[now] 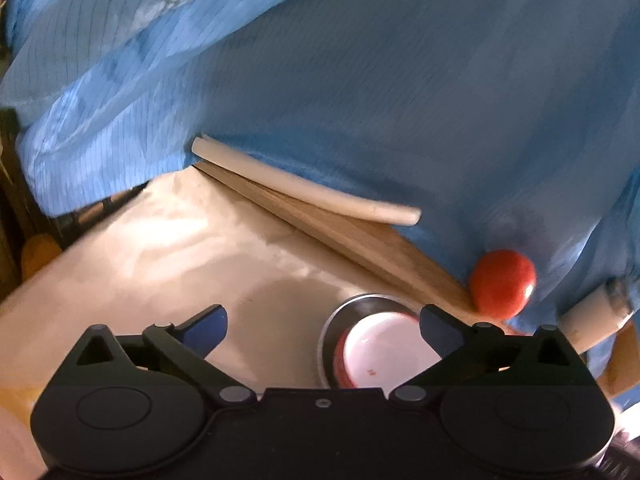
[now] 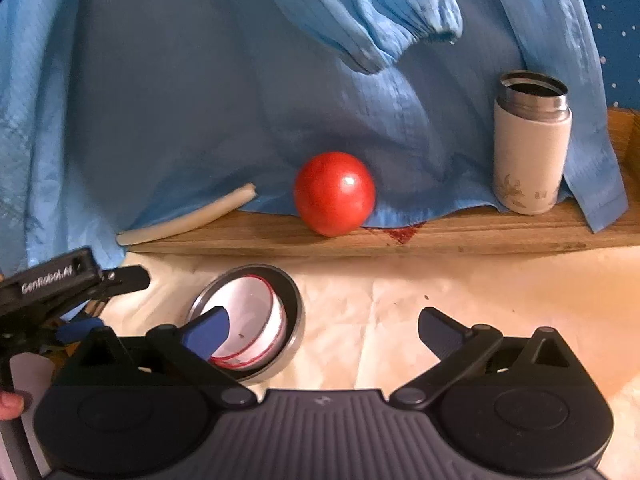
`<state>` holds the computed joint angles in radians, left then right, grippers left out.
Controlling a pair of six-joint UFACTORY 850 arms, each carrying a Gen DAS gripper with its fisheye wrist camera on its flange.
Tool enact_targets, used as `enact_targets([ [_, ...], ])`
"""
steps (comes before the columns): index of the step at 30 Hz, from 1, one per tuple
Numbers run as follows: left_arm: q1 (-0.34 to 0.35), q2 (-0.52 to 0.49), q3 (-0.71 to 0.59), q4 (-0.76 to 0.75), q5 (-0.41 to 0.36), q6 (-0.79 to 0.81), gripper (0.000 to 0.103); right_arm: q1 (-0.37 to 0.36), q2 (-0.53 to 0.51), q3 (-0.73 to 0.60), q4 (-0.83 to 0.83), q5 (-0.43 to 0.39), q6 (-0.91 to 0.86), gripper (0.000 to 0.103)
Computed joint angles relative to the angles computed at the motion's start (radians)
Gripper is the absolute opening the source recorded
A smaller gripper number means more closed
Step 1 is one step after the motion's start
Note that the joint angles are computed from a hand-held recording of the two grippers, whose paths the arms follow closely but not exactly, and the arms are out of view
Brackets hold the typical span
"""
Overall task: Organize plates and bowls
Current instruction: 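Move both open grippers to opposite sides of the dark steel dish rim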
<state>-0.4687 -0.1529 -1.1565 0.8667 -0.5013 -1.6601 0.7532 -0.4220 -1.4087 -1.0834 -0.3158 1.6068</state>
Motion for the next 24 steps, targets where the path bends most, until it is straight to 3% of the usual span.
enact_targets([
  [10, 0.017, 0.008, 0.037, 0.042, -0.051, 0.116, 0.102, 0.011, -0.027, -0.021, -0.021, -0.059, -0.003, 0.103],
  [14, 0.023, 0.014, 0.050, 0.067, -0.061, 0.141, 0.102, 0.009, -0.049, -0.048, 0.097, -0.063, -0.119, 0.103],
  [18, 0.022, 0.018, 0.063, 0.096, -0.077, 0.180, 0.102, 0.018, -0.077, -0.085, 0.202, -0.121, -0.235, 0.103],
  [24, 0.042, 0.034, 0.092, 0.038, -0.045, 0.284, 0.102, 0.021, -0.096, -0.104, 0.272, -0.164, -0.284, 0.103],
])
